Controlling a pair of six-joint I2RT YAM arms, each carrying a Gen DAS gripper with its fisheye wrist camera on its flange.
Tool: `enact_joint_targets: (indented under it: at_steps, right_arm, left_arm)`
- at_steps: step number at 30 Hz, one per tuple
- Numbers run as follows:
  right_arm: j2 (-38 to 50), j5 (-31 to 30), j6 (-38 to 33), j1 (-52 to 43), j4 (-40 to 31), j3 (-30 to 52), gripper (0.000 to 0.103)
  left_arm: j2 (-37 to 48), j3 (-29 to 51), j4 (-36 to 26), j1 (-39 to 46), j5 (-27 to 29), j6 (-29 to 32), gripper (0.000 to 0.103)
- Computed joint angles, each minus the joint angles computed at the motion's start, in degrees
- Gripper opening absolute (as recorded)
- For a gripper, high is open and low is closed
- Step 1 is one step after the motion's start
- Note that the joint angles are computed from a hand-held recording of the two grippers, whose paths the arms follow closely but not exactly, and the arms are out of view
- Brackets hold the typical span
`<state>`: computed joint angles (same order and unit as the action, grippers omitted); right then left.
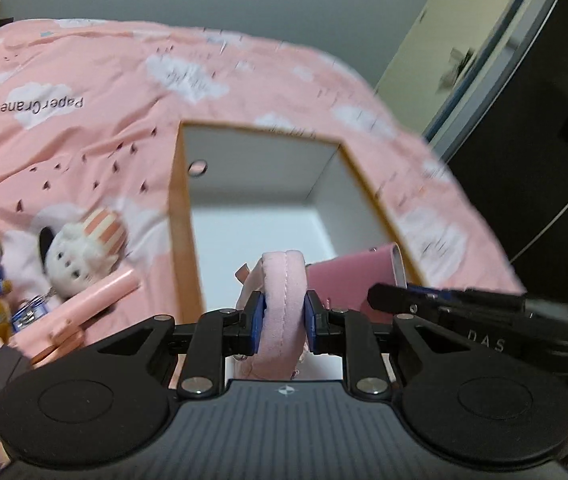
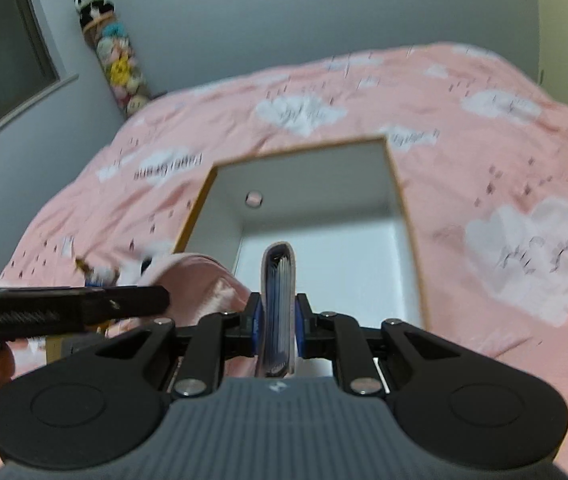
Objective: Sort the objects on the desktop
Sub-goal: 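Carry the umbrella and phone over the open orange box with both tools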
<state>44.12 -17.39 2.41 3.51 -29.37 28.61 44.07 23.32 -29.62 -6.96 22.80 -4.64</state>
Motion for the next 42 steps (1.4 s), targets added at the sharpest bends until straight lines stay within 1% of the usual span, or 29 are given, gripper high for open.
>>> enact_joint_targets:
  at_steps: [2, 5, 8, 10, 12, 14, 16, 20, 23, 27, 31, 35, 37, 39, 42]
  right_arm:
    - [2.8, -1.0, -1.0, 0.3, 0.0, -0.2, 0.017]
    - [7.2, -3.0, -2.7, 0.1, -0.8, 0.9, 0.017]
    - [12.0, -4.4, -5.1, -0.1, -2.9, 3.2, 0.017]
    - [15.5, -4.7, -6.2, 0.0, -4.4, 5.1, 0.017]
    - [19.2, -4.6, -7.3, 0.6, -6.0, 7.0, 0.017]
    - [21.1, -4.1, -7.2, 1.9, -6.3, 7.8, 0.017]
    - [22.6, -3.3, -6.3, 3.1, -5.8, 8.2, 0.017]
    - [24.8, -4.6, -3.9, 3.5, -5.0, 8.8, 0.018]
    - [25.5, -4.0, -2.5, 4.6, -4.2, 9.1, 0.018]
    - [25.8, -2.0, -1.0, 6.8, -3.1, 9.3, 0.018]
    - [25.6, -0.4, 0.0, 8.8, -3.7, 9.9, 0.019]
    - [26.8, -3.0, 1.8, 9.1, -5.7, 11.4, 0.024]
    - [26.6, -2.6, 2.5, 10.1, -5.2, 11.0, 0.025]
    - [26.7, -2.7, 2.9, 10.4, -4.8, 10.7, 0.026]
    - [26.6, -4.3, 4.4, 9.6, -4.2, 10.2, 0.03]
  left_arm:
    - [-1.6, -0.4, -1.6, -2.9, -2.9, -0.7, 0.024]
    - [-3.4, -0.3, -4.5, -8.5, -9.6, -2.4, 0.024]
    - [-2.9, -0.2, -5.1, -11.3, -12.6, -4.3, 0.024]
    - [-2.5, -0.3, -5.5, -11.8, -13.3, -4.7, 0.024]
    - [-1.6, -0.5, -5.4, -10.7, -12.3, -4.6, 0.024]
    - [-0.4, -0.9, -5.0, -8.8, -10.5, -3.9, 0.025]
    - [-0.2, -1.1, -5.1, -7.0, -8.2, -3.0, 0.026]
    - [0.4, -1.0, -6.0, -3.0, -3.9, -0.1, 0.028]
    - [-0.2, -1.3, -6.8, -0.7, -2.0, 1.8, 0.028]
    - [-3.3, -1.2, -9.9, 3.2, 0.9, 6.0, 0.028]
    - [-6.4, -1.1, -13.0, 8.3, 4.7, 10.2, 0.028]
    - [-7.8, -0.7, -16.3, 14.8, 9.1, 15.1, 0.028]
    - [-8.2, -0.3, -18.4, 18.5, 11.1, 17.9, 0.028]
    - [-8.2, 0.0, -20.0, 21.6, 12.4, 20.3, 0.028]
    - [-8.0, -0.1, -21.5, 25.0, 13.6, 23.4, 0.028]
